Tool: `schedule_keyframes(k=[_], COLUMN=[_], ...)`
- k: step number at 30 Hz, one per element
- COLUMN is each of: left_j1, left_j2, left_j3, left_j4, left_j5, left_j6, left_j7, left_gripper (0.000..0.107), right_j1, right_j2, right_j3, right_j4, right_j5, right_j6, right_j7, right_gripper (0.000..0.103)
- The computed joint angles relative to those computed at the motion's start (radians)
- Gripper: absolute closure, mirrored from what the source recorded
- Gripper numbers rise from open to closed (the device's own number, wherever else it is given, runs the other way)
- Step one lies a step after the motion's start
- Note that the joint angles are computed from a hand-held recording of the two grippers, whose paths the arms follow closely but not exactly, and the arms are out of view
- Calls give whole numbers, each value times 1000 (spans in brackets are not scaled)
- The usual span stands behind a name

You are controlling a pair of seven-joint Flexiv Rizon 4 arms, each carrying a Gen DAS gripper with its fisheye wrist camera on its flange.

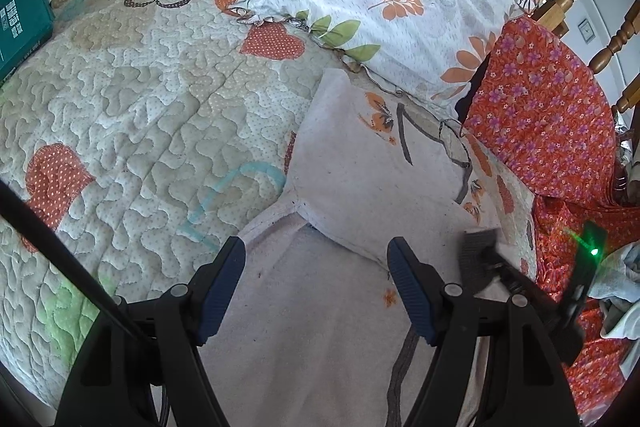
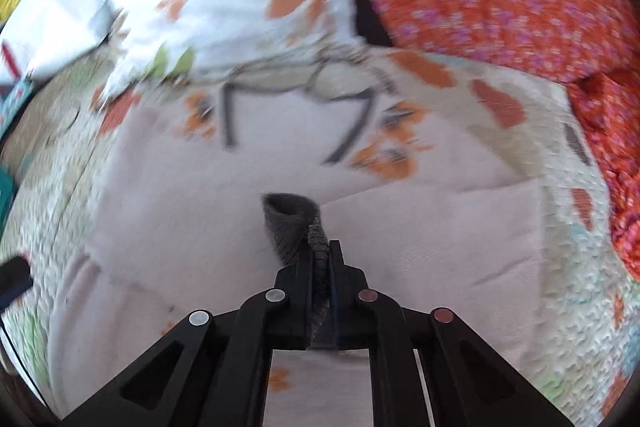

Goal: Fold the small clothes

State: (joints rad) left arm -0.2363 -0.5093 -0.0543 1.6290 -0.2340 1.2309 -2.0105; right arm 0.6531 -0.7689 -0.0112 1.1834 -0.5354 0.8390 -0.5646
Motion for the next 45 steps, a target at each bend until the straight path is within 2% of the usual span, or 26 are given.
schedule_keyframes(k=[5,10,14,15,18,26,31,34,37,42,45], left_j1=[-8,-23,-36,-38,-55,-96,-147,-157,-174,-179,-212], left_j2=[0,-9,-15,-15,-13,7,5,2,6,12,3], left_j3=[10,28,32,30,35,29,61,66,86,90,112], left_j4=[-4,-24,-43,-45,-50,1,22,32,38,63,31], left_j5=[15,44,75,81,111,167,236,264,307,344,416], left_j6=[-6,-27,-48,-50,-61,-76,-98,-113,-104,-73,-126], left_j7=[-6,-30,-24,-19,-6,33,10,3,-20,-33,-3], left_gripper=[34,34,34,34,34,34,34,34,33,22,11], right_j1=[-38,-74,-94,-97,-112,-156,-154,-152,-178,-212,-219], right_j2=[79,123,224,244,317,436,480,507,532,537,539], right_j3=[-37,-40,-23,-15,25,123,117,121,135,156,157], right_j4=[112,178,337,367,480,744,817,839,870,884,885], right_j5=[-7,-40,-100,-117,-146,-123,-187,-231,-228,-156,-145], right_j6=[-15,-158,-112,-108,-70,101,129,57,58,50,54], right_j7=[126,199,292,307,351,426,470,480,501,459,441], right_gripper=[96,91,68,66,61,61,56,55,55,45,40])
